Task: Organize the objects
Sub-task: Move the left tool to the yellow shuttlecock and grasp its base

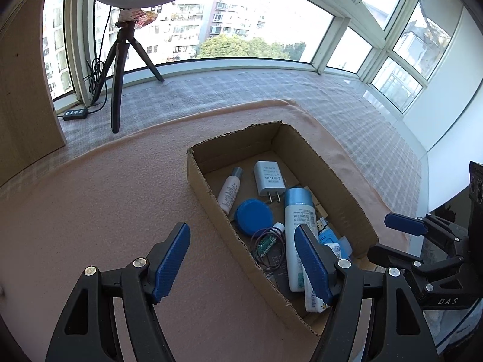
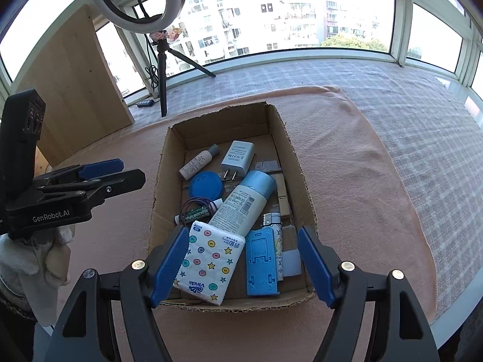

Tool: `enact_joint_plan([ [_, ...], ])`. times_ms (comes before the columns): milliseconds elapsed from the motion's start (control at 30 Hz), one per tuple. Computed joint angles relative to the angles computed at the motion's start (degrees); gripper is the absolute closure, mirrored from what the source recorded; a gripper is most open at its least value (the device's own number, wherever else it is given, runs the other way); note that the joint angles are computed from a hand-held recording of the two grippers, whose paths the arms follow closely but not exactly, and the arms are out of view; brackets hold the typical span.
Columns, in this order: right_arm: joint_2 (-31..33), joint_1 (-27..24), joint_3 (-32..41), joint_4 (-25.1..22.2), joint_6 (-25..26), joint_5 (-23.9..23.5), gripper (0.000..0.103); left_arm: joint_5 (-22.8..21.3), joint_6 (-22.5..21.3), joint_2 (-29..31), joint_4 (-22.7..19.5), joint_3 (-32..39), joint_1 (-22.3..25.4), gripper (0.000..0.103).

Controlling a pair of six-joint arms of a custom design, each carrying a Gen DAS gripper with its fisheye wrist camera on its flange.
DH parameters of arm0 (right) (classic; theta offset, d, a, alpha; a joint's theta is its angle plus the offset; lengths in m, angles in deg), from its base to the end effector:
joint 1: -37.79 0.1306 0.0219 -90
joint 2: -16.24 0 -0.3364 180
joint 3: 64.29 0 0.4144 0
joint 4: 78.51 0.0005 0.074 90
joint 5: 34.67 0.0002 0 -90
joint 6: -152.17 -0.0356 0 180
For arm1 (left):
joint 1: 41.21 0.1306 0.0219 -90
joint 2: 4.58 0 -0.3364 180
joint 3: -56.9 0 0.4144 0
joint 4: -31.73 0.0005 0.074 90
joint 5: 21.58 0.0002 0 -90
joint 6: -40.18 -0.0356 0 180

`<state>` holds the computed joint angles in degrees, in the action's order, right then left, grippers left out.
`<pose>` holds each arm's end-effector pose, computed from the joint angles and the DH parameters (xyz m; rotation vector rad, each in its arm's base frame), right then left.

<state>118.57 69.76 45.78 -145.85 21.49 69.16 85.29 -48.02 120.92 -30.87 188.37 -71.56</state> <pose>0.4791 0.2884 0.4213 0.2797 2.5567 0.1625 0.5888 -0.3573 0.3572 0.7535 2.4926 -0.5866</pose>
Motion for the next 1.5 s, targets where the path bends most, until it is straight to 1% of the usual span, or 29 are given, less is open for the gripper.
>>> enact_joint_plan([
  [133,1.9,1.4,3.0,-1.1,0.1,1.2,0.032,-0.3,0.1,-3.0,0.9,-4.1,2.0,0.028],
  [367,6.4,3.9,9.3,-2.3,0.1,1.1,0.032,-2.4,-0.4,-8.3,1.7,-10.9,6.1,0.028],
  [500,9.2,5.5,13.1,-2.7,-0.2,0.9,0.032,-3.1,0.2,-10.9,2.1,-14.3,9.4,0.028],
  [600,11.5,6.4,16.0,-2.8,-0.2,-0.5,0.032,-3.5,0.6,-12.9,2.6,-17.2,12.0,0.028],
  [867,18.7,9.2,25.4,-5.7,0.2,-0.8,0.032,-5.4,2.4,-16.2,3.4,-23.0,19.8,0.028],
  [1033,22.8,10.4,31.2,-7.9,0.8,-1.0,0.032,-7.1,3.8,-15.5,3.3,-23.5,25.2,0.028],
  [1167,24.6,10.8,33.7,-8.6,0.2,-1.5,0.032,-8.8,6.0,-13.3,4.2,-22.1,29.0,0.028],
  [1267,25.7,11.0,35.1,-9.2,-0.2,-1.7,0.032,-11.2,7.6,-11.4,4.8,-20.7,31.4,0.029],
  [1400,26.0,11.0,35.2,-9.2,-0.8,-1.8,0.032,-10.6,10.0,-8.1,4.3,-17.7,34.1,0.029],
  [1500,26.1,10.8,35.2,-9.3,-1.6,-1.6,0.032,-10.5,10.4,-5.8,4.2,-15.1,35.0,0.029],
])
